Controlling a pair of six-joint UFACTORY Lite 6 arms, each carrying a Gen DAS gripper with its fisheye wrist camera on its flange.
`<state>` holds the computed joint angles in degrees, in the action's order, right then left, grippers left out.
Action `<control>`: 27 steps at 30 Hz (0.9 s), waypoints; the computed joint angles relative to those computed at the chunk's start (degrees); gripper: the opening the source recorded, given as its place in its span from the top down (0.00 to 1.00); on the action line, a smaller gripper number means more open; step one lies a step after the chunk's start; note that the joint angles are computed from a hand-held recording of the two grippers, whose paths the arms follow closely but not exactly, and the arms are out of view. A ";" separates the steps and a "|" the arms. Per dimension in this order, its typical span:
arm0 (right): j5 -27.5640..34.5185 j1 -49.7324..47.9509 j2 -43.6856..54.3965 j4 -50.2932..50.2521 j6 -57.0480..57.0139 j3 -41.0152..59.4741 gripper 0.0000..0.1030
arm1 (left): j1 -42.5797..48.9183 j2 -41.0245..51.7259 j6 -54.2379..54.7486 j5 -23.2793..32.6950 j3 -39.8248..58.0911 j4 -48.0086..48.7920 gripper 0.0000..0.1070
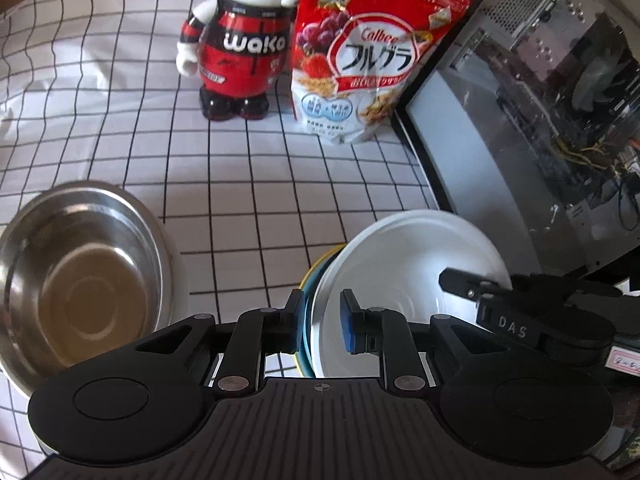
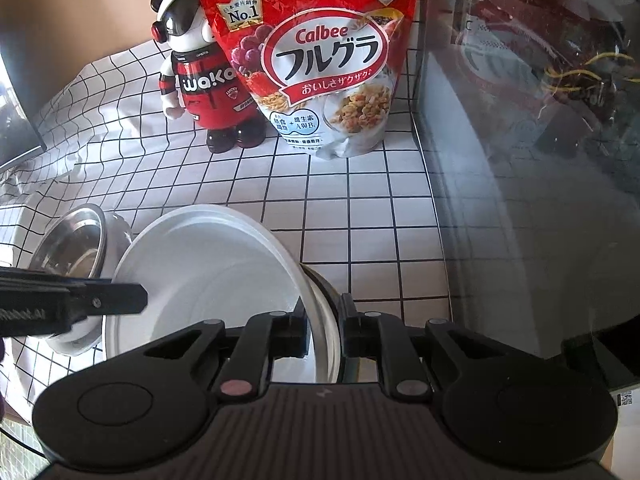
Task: Organize plates and bowls
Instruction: 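Settle the white bowl on the blue bowl and open both tools, then grip the rim of the white-blue-yellow stack with the left tool while the right tool grips it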
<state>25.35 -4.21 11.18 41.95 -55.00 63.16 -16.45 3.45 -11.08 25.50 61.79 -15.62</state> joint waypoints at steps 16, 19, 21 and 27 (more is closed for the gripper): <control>3.02 -3.43 -6.56 1.54 -3.69 -3.67 0.86 | -2.31 0.99 -7.04 -0.50 -0.43 6.81 0.80; 0.58 -2.72 -5.92 -0.09 -3.07 -4.38 0.86 | -2.60 0.65 -6.98 -0.52 -0.63 6.95 0.80; 0.59 -2.99 -4.60 -0.50 -3.01 -4.24 0.86 | -2.58 0.37 -6.79 -0.52 -0.86 6.89 0.80; 1.02 -3.25 -2.87 0.43 -3.60 -4.23 0.86 | -2.35 -0.02 -5.77 -0.47 -1.22 5.96 0.79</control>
<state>26.37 -7.46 8.31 42.38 -58.60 58.93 -18.80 3.42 -16.85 25.03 60.57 -9.66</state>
